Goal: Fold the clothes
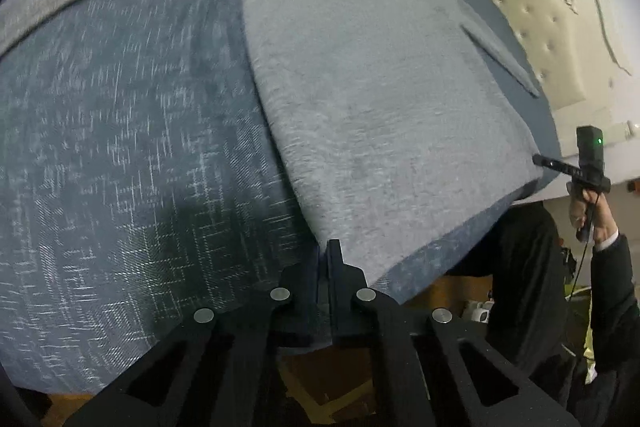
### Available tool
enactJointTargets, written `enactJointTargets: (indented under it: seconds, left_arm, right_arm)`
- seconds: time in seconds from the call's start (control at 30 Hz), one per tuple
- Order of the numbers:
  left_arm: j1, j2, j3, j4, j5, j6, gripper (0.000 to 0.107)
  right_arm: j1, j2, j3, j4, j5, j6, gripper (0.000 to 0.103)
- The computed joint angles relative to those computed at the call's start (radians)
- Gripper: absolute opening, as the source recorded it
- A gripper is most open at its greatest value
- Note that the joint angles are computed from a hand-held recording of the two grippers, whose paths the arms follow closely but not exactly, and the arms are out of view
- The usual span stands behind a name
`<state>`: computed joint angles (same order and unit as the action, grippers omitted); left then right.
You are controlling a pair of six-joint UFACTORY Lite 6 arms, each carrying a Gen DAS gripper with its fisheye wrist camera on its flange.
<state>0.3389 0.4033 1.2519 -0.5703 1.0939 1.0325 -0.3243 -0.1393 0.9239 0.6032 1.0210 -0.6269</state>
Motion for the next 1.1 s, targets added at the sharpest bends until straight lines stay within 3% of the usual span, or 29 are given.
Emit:
enactJointTargets:
  seconds: [0.17, 0.5, 0.83, 0.93, 1.0, 1.1]
  left_arm:
    - [0.024, -0.063, 0.038, -0.002, 0.105, 0.001, 0.004]
    - [-0.016, -0.024, -0.061, 0.060, -0.021, -0.018, 0.004]
    - [-0.019, 0.007, -0.048, 0.066, -0.030, -0.035, 0.004]
    - [-0.004, 0.006, -0.019, 0.059, -0.001, -0.043, 0.007]
    - [0.005, 0.004, 0.008, 0.057, 0.017, -0.052, 0.008]
    - [0.018, -0.005, 0.060, 0.048, 0.047, -0.072, 0.015]
  right_arm:
    - [-0.029, -0.022, 0.054, -0.043, 0.058, -0.007, 0.003]
    - [-0.008, -0.002, -0.122, -0.113, -0.087, -0.014, 0.003]
    - [-0.081, -0.005, -0.149, -0.048, -0.049, -0.121, 0.004]
    - [-0.133, 0.012, -0.086, -0.025, -0.002, -0.127, 0.009]
    - [-0.163, 0.035, -0.026, -0.003, 0.016, -0.136, 0.024]
    - [-0.175, 0.123, 0.083, 0.076, 0.012, -0.135, 0.033]
